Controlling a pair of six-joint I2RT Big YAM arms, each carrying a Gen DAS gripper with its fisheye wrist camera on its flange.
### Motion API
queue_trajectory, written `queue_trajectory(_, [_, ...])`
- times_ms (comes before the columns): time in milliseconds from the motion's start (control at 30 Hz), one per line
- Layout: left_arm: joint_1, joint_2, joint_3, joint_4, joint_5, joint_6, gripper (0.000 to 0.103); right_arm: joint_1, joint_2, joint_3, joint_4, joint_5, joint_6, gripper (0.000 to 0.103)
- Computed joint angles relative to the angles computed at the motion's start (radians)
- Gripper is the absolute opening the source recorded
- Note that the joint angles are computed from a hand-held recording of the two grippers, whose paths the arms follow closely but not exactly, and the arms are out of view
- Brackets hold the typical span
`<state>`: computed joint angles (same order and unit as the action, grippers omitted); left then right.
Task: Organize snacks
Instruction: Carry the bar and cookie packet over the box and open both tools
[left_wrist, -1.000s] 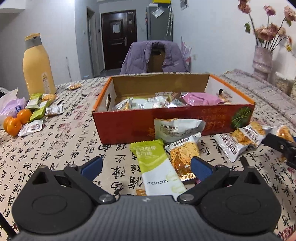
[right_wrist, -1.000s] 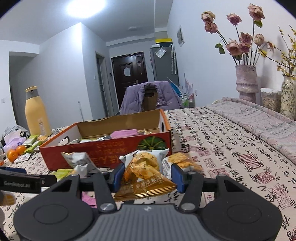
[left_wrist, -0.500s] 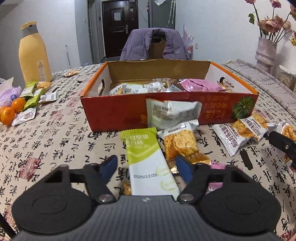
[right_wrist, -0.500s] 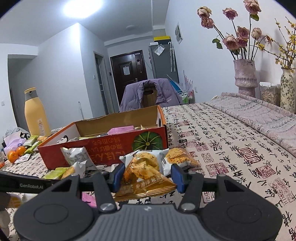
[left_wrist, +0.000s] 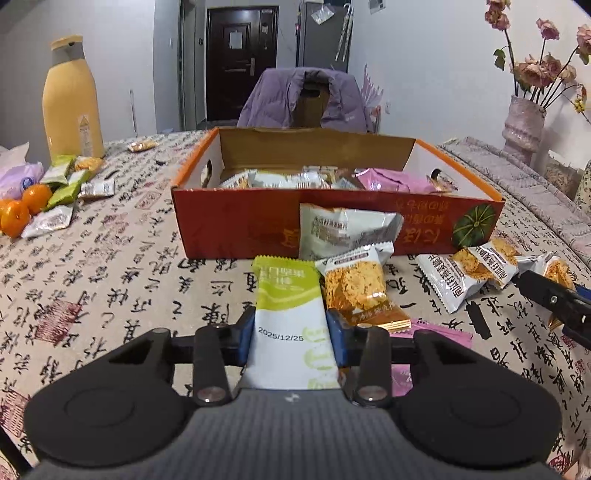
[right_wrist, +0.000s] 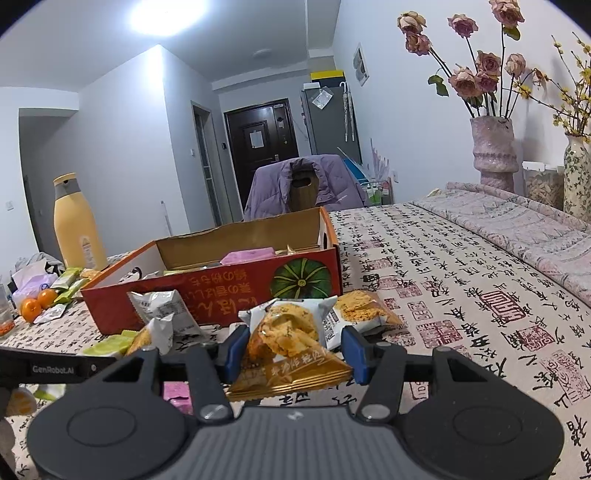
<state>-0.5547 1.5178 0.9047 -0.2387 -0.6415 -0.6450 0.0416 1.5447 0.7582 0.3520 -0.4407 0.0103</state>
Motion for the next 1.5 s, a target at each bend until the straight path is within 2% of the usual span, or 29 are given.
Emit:
queue_trajectory(400, [-0.032,-0.057,-0.042,0.063,-0.068,0.048,0.040,0.005,-0.009,-0.003,0.002,-0.009,-0.012,0.054])
queue_trajectory(733, [-0.048,-0.090,-0.052,0.151,-0.129,0.115,0.040,0.024,-0.019,0.014,0.009,-0.012,-0.031,0.054])
queue_trajectory(1233, [0.005,-0.068,-0.003,0.280,-0.122,0.260,0.040,0.078,0.006,0.104,0.030,0.014,-0.050,0.054])
queue_trajectory(1500, [0.052,-0.035,0.048,0.317,-0.099,0.315,0.040,0.116,0.046,0.192,0.026,0.059,-0.068,0.054])
